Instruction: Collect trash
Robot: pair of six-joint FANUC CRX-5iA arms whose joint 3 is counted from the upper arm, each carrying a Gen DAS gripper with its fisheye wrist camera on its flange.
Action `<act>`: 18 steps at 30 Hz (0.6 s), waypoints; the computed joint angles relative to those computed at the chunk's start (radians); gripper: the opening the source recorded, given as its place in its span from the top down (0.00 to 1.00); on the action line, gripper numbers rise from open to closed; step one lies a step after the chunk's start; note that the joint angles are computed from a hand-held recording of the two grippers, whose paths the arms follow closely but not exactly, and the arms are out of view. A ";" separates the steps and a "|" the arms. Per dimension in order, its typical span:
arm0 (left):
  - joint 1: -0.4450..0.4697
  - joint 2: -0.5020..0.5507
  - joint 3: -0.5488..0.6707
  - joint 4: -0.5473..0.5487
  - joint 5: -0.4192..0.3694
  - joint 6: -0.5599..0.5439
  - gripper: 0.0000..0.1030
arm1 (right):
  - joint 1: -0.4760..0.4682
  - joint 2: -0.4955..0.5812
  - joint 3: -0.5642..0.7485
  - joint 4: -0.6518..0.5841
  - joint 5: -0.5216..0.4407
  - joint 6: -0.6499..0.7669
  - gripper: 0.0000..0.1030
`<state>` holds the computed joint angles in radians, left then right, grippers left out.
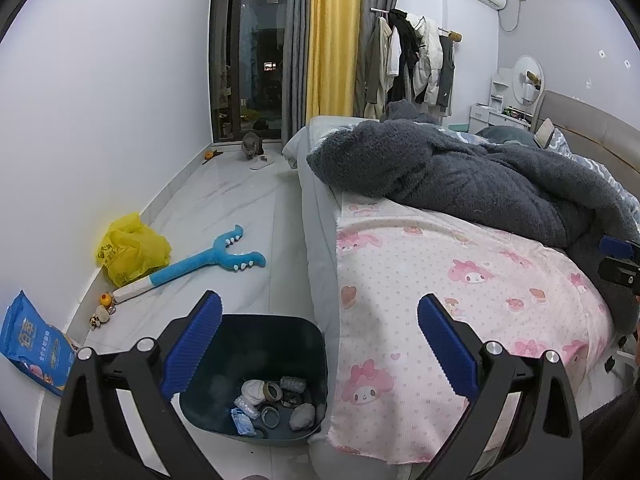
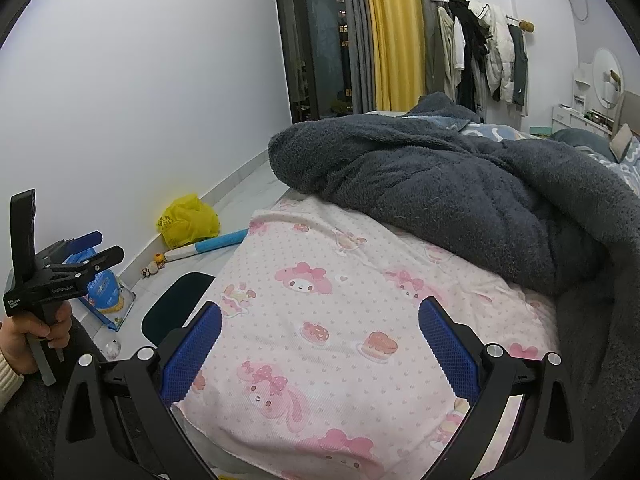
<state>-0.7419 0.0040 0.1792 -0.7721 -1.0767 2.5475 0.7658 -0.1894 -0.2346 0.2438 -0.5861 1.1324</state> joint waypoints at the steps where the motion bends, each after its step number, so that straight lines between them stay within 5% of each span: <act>1: 0.000 0.000 0.000 -0.001 -0.001 0.000 0.03 | 0.000 0.000 0.000 -0.001 0.000 0.000 0.03; 18: 0.001 0.004 0.001 0.004 0.001 -0.016 0.03 | 0.004 0.000 -0.002 0.010 0.000 -0.011 0.03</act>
<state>-0.7412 0.0079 0.1799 -0.7681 -1.0754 2.5319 0.7697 -0.1898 -0.2371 0.2539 -0.5862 1.1214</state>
